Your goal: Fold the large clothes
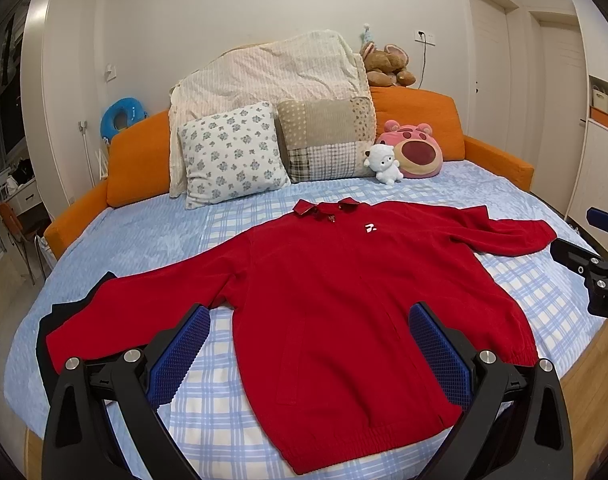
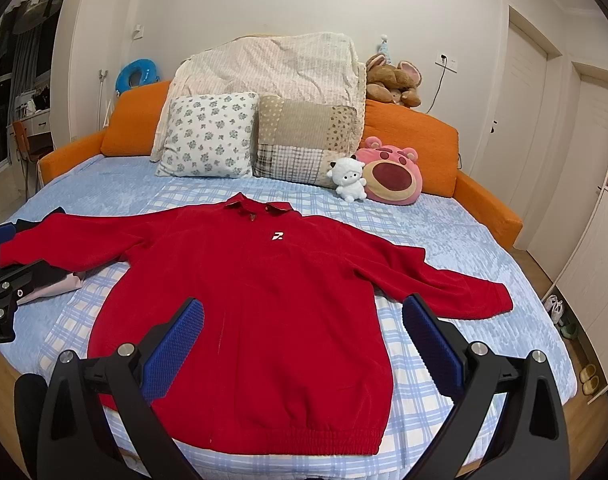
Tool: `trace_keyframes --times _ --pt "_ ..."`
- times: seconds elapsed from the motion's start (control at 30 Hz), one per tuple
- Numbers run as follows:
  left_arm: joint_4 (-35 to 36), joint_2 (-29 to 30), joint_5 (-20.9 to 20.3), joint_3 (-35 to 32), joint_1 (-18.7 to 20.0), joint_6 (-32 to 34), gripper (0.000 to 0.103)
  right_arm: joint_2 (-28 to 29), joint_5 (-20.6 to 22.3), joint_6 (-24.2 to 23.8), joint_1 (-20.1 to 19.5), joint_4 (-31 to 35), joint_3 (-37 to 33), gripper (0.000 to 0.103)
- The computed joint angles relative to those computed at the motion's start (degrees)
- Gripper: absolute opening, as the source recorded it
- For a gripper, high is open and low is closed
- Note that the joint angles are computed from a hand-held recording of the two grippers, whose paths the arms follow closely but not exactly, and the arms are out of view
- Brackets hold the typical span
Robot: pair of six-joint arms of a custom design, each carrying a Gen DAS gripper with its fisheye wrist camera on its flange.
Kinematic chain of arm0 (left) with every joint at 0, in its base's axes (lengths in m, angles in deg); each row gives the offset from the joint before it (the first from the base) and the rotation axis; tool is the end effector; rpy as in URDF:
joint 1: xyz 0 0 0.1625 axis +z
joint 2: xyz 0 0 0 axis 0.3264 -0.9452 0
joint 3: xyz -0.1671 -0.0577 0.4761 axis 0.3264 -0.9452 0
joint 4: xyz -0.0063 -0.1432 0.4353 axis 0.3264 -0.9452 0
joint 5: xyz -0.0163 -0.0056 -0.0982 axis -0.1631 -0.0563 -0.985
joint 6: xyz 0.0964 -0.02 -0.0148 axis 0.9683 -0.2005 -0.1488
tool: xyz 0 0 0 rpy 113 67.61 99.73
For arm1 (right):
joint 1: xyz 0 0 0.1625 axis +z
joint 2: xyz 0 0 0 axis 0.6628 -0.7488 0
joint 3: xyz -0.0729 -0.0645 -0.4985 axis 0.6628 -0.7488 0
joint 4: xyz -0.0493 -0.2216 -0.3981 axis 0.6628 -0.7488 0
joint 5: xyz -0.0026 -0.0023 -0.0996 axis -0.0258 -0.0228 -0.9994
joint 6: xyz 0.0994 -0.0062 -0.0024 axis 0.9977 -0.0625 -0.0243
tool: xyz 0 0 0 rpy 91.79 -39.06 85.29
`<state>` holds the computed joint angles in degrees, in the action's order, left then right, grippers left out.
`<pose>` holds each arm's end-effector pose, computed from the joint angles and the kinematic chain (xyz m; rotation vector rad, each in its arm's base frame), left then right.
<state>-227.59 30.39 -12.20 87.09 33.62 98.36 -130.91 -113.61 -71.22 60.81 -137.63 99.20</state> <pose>-0.4083 -0.8064 0.2042 1.5096 2.2981 -0.7489 0.1953 -0.7042 0.4134 -0.2677 -1.7302 1.1162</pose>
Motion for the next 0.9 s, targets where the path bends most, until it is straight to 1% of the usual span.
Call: trace_keyframes --times 0.4,0.53,0.63,0.7,0.77,0.83,0.9 --pt "0.36 0.65 0.25 -0.22 0.1 0.3 0.101 -0.01 -0.01 0.07 -0.42 0.38 -0.09 0.098" --pt "1.69 2.43 0.49 -1.66 -0.46 -0.15 0.101 -1.48 1.5 -0.65 -1.78 -0.64 1.07 0.098" --pt "5.73 4.81 0.09 -4.44 -1.07 -1.64 0.101 -4.3 3.62 -1.33 -4.42 -2.5 3.08 0.098" --pt "7.99 6.73 -0.05 -6.32 -1.75 -2.25 0.101 -6.81 4.11 0.96 -6.51 -1.65 4.8 0.098" --pt "9.87 9.11 -0.06 -8.7 -2.7 -2.28 0.101 -10.34 4.96 5.14 -9.38 1.43 6.95 0.098" --pt "10.39 11.49 0.06 -10.74 -3.75 -2.38 0.101 -12.78 5.84 6.41 -11.94 2.14 8.23 0.098" --pt "12.56 14.63 -0.71 -14.26 -4.68 -3.15 0.101 -15.72 8.77 8.13 -15.02 3.38 9.97 0.098"
